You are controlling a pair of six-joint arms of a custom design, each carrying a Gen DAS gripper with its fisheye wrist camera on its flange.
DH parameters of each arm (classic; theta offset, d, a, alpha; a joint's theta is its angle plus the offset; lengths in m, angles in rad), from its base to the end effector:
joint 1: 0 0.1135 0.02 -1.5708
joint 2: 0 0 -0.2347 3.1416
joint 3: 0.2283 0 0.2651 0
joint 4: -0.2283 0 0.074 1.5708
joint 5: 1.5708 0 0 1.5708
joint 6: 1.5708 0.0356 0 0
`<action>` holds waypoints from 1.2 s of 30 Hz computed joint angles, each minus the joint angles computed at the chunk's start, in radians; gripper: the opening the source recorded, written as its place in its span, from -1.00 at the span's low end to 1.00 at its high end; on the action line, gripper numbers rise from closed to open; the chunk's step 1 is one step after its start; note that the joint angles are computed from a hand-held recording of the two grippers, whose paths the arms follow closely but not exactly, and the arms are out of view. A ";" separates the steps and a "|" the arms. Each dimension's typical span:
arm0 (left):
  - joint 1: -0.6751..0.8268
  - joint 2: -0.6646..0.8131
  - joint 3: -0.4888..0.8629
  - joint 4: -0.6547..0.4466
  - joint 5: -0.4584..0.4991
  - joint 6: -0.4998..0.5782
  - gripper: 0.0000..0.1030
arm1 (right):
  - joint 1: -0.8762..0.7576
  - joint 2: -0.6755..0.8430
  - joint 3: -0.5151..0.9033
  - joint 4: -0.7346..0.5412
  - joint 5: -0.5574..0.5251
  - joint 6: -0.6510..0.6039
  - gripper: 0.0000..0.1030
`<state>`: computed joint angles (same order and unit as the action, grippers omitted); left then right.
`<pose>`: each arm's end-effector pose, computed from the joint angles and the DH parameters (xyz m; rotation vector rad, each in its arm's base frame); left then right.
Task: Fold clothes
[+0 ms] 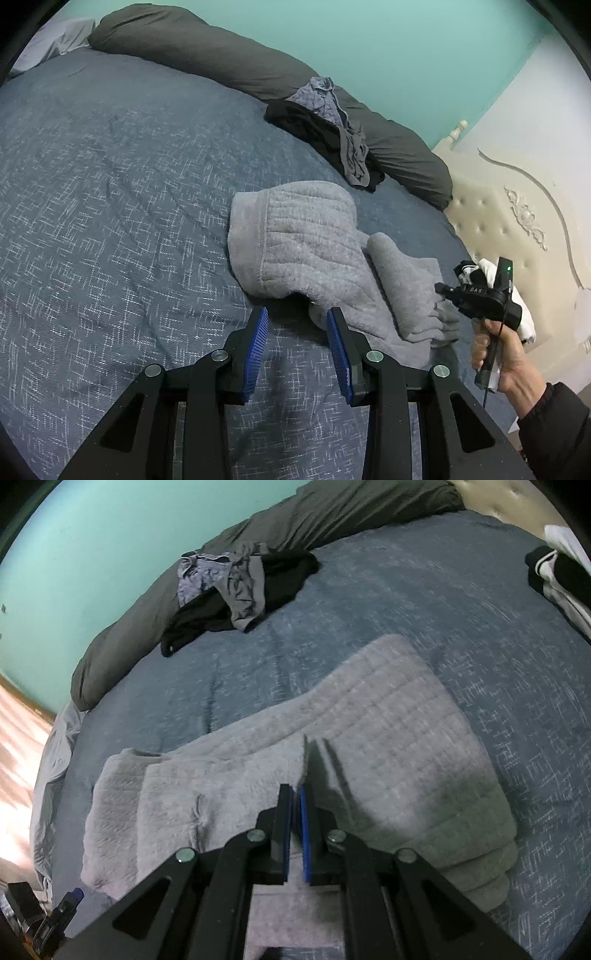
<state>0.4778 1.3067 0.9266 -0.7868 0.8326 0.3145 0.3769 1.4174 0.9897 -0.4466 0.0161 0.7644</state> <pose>0.2424 0.0958 0.2099 0.0204 2.3621 -0.7738 0.2924 0.1151 0.2089 0.4897 2.4577 0.4745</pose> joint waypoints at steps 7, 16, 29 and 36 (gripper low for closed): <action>0.008 0.014 0.011 -0.012 0.009 0.011 -0.29 | -0.025 -0.006 -0.044 0.005 -0.023 0.114 0.04; 0.010 0.030 0.014 -0.001 0.004 0.007 -0.29 | 0.005 0.008 -0.070 0.065 -0.012 0.115 -0.24; 0.015 0.030 0.012 0.003 -0.001 0.008 -0.29 | 0.056 -0.152 -0.075 0.047 0.193 0.019 -0.77; 0.004 0.022 0.002 0.006 -0.009 0.011 -0.28 | -0.063 -0.200 -0.079 -0.027 0.187 -0.074 -0.77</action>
<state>0.4819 1.3288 0.9283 -0.7812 0.8232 0.3252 0.3138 1.2171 0.9106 -0.4733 0.2033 0.6905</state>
